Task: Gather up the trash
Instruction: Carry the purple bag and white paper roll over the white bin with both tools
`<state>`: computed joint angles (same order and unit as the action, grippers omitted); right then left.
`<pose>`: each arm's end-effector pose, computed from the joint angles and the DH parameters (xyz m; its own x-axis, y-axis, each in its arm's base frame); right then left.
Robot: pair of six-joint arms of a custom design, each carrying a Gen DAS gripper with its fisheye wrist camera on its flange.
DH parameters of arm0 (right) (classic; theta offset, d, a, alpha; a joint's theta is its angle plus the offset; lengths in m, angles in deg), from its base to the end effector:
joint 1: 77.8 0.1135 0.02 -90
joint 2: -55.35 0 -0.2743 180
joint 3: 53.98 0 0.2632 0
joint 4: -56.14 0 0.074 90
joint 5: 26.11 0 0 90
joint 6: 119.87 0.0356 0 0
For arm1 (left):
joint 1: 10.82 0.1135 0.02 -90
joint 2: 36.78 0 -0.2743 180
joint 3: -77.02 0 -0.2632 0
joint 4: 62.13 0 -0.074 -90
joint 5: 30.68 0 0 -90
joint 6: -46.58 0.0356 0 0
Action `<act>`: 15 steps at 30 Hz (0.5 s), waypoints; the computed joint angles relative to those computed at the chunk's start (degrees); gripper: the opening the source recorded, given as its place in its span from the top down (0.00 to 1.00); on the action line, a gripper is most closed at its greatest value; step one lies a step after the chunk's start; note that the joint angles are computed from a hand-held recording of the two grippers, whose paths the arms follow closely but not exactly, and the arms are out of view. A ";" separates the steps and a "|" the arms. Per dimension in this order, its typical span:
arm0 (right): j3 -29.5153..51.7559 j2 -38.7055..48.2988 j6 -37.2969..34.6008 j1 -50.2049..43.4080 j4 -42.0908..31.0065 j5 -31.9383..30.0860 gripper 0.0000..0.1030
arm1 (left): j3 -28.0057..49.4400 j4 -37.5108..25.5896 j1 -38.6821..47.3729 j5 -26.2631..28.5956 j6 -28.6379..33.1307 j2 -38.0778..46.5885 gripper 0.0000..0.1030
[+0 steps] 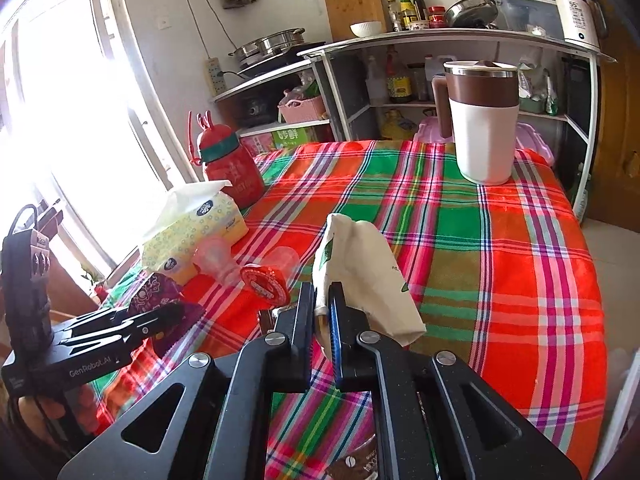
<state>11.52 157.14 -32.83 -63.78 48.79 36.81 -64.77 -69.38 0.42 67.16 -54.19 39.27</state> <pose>0.3499 0.1041 0.1533 -0.6410 -0.2075 -0.7389 -0.5692 0.7744 0.2764 0.2352 0.0418 0.1409 -0.6640 -0.3207 -0.6755 -0.2267 0.9472 -0.2268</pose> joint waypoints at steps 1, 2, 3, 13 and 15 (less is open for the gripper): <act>-0.49 -0.63 0.16 -0.38 0.14 -0.45 0.93 | -0.13 -0.35 -0.56 -0.18 -0.05 -0.75 0.60; -1.07 -1.37 0.39 -0.81 0.33 -0.88 0.93 | -0.24 -0.86 -1.20 -0.48 -0.22 -1.60 0.60; -1.63 -2.08 0.64 -1.19 0.59 -1.19 0.93 | -0.30 -1.37 -1.79 -0.66 -0.37 -2.42 0.60; -6.42 -8.22 0.82 -6.13 0.44 -3.97 0.93 | 0.06 -4.84 -11.66 -5.58 -2.87 -8.10 0.60; -7.26 -9.51 0.41 -7.28 0.03 -4.37 0.93 | 0.20 -5.32 -13.90 -6.80 -3.53 -8.62 0.60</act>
<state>4.26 147.63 -32.42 -71.05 48.82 32.44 -64.57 -74.70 -13.48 60.36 -57.71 30.65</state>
